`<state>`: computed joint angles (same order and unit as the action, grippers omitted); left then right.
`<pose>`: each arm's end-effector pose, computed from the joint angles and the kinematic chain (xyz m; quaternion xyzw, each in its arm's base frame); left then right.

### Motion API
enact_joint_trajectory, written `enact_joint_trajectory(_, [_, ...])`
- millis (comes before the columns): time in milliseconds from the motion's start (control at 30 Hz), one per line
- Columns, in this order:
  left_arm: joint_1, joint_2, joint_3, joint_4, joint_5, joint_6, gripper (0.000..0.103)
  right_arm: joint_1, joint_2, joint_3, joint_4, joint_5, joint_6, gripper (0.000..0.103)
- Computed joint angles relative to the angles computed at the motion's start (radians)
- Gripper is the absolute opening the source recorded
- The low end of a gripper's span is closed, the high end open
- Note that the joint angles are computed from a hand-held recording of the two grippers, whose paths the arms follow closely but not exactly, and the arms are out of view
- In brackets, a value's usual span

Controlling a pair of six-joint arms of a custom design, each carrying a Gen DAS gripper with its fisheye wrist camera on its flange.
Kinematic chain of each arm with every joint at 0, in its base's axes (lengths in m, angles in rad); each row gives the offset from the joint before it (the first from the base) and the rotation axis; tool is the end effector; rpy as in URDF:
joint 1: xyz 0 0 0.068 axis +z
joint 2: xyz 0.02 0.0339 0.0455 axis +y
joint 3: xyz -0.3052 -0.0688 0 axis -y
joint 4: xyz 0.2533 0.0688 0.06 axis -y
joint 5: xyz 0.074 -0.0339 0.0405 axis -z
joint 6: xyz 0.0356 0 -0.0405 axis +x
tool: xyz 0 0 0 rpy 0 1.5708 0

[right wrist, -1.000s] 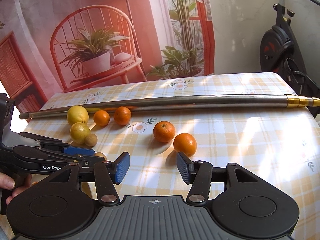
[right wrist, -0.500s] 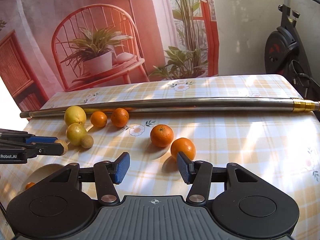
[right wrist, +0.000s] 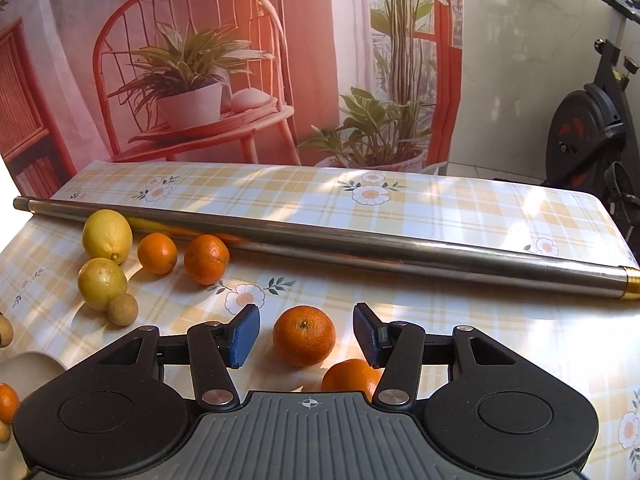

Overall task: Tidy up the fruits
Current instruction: 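Close the left tool on the kiwi while the right tool grasps a mandarin, then carry the kiwi and mandarin over the white plate and open both tools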

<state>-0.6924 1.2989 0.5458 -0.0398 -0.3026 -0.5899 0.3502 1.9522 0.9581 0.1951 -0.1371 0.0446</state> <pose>0.1912 -0.1448 0.2011 -0.0102 0.9165 -0.1125 0.3838 0.3724 0.1412 0.1388 -0.1662 0.9096 0.1359 0.3558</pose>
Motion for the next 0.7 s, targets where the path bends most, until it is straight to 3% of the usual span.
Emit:
enact_joint_trajectory(300, [-0.006,0.003,-0.024,0.025,0.019,0.014,0.029,0.004,0.046,0.051,-0.067,-0.006,-0.014,0.043])
enact_joint_trajectory(400, [-0.012,0.019,-0.021,0.026,0.026,0.02,0.029,0.005,0.05,0.062,-0.083,-0.009,-0.024,0.034])
enact_joint_trajectory(700, [-0.024,0.043,-0.012,0.006,0.028,0.048,0.029,0.006,-0.021,0.007,-0.084,-0.042,-0.012,0.033])
